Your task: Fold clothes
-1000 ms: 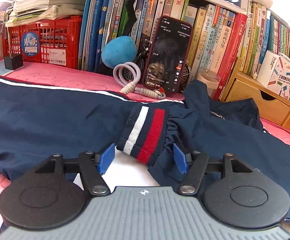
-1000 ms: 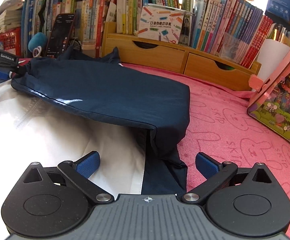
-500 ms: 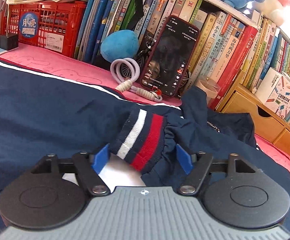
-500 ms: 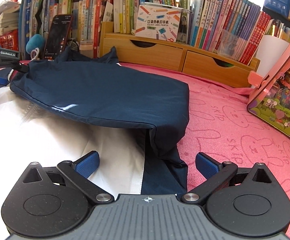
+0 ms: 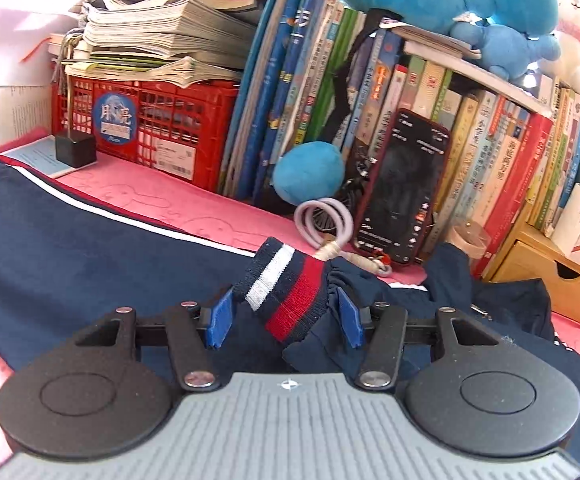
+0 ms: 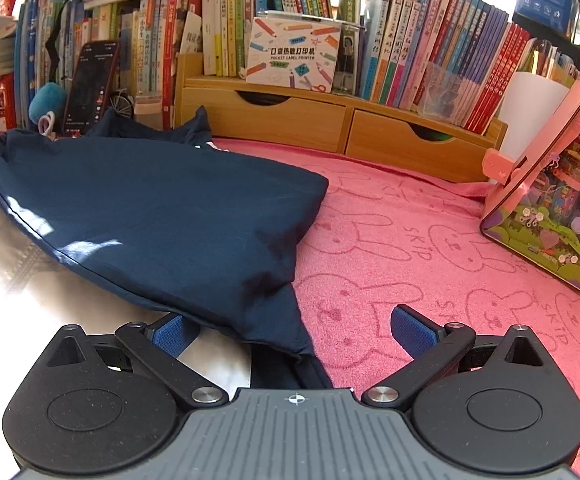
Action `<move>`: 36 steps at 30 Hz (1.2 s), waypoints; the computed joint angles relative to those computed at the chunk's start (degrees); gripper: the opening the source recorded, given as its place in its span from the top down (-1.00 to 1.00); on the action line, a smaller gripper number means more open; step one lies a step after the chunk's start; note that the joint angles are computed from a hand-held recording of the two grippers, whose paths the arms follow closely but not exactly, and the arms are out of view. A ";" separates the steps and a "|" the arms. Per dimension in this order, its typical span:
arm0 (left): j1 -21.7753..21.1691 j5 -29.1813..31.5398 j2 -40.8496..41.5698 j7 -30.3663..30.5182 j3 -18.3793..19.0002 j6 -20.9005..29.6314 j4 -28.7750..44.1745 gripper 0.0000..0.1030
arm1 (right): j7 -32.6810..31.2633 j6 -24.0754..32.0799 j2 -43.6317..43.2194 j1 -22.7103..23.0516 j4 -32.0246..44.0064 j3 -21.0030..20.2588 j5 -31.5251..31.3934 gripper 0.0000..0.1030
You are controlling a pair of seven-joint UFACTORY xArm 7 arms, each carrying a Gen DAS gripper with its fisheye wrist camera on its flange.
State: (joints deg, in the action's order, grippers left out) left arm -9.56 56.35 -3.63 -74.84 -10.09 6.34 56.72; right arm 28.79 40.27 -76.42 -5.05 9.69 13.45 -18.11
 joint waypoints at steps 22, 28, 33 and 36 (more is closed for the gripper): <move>-1.30 -8.32 1.22 18.10 1.66 4.55 -2.32 -0.91 | -13.51 7.27 -3.16 6.16 5.04 -12.48 10.49 -1.00; -1.39 -9.03 1.18 18.50 1.80 4.70 -2.41 -0.96 | -8.38 -4.28 8.33 4.30 7.38 -8.26 15.17 -0.83; -1.61 -10.79 1.24 20.75 1.91 4.63 -2.45 -1.00 | -4.27 -5.46 18.44 2.99 9.26 -6.79 16.11 -0.32; -1.61 -11.77 1.18 21.83 1.92 4.27 -2.66 -1.00 | -4.21 -5.49 18.08 1.53 7.85 -5.50 12.67 -0.31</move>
